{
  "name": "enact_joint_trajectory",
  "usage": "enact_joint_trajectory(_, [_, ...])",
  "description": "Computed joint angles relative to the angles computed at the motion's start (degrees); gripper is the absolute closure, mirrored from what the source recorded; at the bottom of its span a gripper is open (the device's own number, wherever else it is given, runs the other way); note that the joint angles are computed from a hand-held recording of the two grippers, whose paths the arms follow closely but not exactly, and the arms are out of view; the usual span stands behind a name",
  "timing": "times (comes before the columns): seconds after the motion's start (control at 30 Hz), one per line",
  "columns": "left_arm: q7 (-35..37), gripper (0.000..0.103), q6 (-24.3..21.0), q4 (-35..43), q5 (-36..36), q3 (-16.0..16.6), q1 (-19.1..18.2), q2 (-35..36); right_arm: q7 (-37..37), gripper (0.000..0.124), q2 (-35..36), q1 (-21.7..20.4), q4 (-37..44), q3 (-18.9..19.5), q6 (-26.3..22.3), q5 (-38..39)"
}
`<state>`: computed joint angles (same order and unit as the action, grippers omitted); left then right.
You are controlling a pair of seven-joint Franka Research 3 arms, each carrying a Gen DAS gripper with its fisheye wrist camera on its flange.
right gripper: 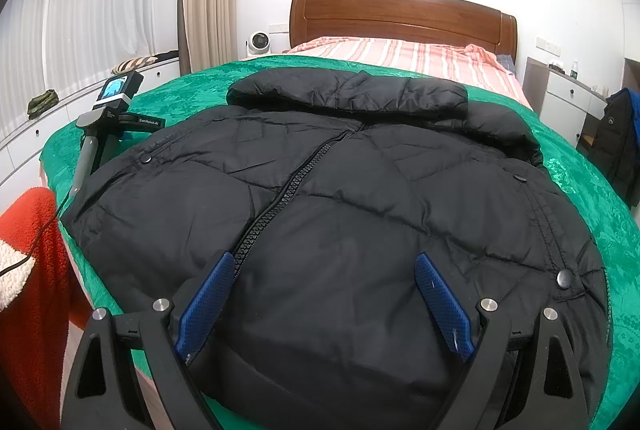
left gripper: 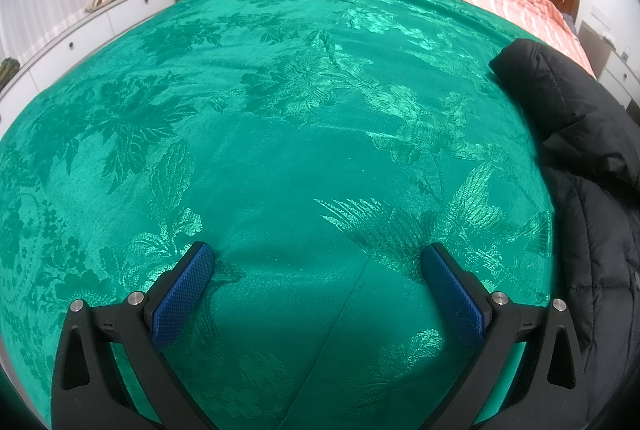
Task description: Fold large clothes
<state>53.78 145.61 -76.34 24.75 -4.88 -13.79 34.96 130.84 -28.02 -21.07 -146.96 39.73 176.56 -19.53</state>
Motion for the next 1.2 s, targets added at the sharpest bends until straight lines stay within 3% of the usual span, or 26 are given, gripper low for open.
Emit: enact_joint_trajectory(1.2, [0.0, 0.0, 0.0, 0.0, 0.0, 0.0, 0.0, 0.0, 0.3, 0.033, 0.1, 0.6, -0.1, -0.8, 0.1, -0.7])
